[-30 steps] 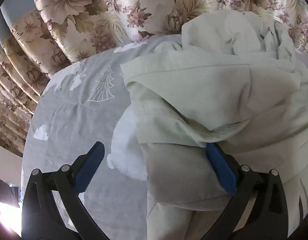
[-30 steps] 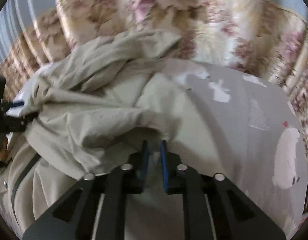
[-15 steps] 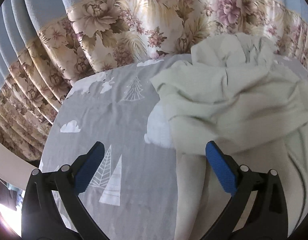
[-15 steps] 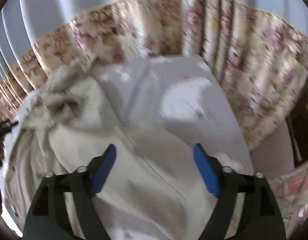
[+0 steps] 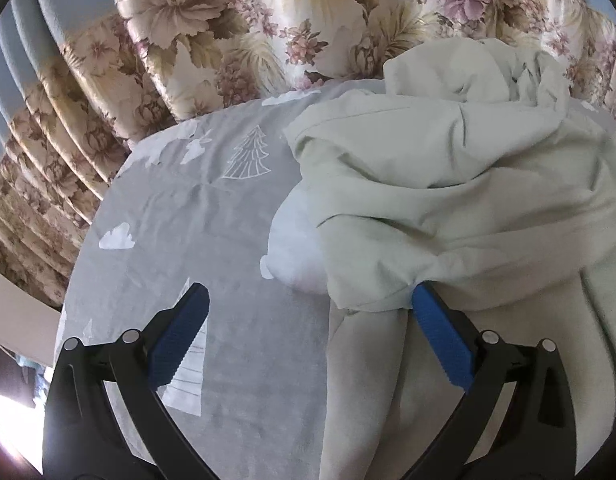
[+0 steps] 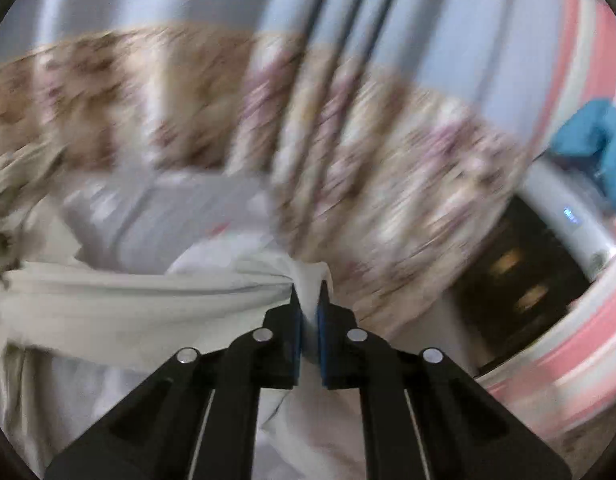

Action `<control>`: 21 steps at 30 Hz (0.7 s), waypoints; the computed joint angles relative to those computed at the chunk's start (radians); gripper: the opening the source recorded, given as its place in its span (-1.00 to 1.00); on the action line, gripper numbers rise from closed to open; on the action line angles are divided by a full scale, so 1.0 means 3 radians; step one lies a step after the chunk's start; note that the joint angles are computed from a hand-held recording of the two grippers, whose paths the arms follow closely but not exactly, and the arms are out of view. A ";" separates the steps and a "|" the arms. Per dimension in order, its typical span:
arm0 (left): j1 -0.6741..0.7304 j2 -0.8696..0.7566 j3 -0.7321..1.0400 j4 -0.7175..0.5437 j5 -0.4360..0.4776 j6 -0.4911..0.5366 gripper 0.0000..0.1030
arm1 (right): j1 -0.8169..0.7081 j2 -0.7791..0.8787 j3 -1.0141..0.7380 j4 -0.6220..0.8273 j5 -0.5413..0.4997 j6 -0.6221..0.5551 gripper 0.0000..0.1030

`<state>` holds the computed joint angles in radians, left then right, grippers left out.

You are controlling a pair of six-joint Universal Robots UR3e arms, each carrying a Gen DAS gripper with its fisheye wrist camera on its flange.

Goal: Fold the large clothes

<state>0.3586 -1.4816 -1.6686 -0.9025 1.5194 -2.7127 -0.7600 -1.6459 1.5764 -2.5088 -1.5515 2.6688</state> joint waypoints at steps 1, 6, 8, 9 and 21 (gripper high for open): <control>-0.0026 0.0000 -0.0020 0.0037 0.0035 -0.0004 0.94 | 0.0177 0.0282 -0.0206 -0.0008 -0.0302 -0.0052 -0.88; -0.0069 -0.0002 -0.0111 0.0160 0.0130 0.0001 0.94 | 0.0150 0.0848 -0.0811 0.0773 -0.0080 0.0020 -0.45; -0.0043 -0.0001 -0.0088 0.0108 0.0117 0.0057 0.94 | -0.0217 0.0701 -0.0881 0.1118 0.0550 0.0152 0.47; -0.0032 0.0002 -0.0075 0.0086 0.0108 0.0076 0.94 | -0.0380 0.0612 -0.0914 0.1317 0.0798 0.0223 0.67; -0.0061 -0.0003 0.0034 -0.0078 0.0000 0.0042 0.94 | -0.2118 0.0640 0.0135 0.2199 0.2569 0.1584 0.74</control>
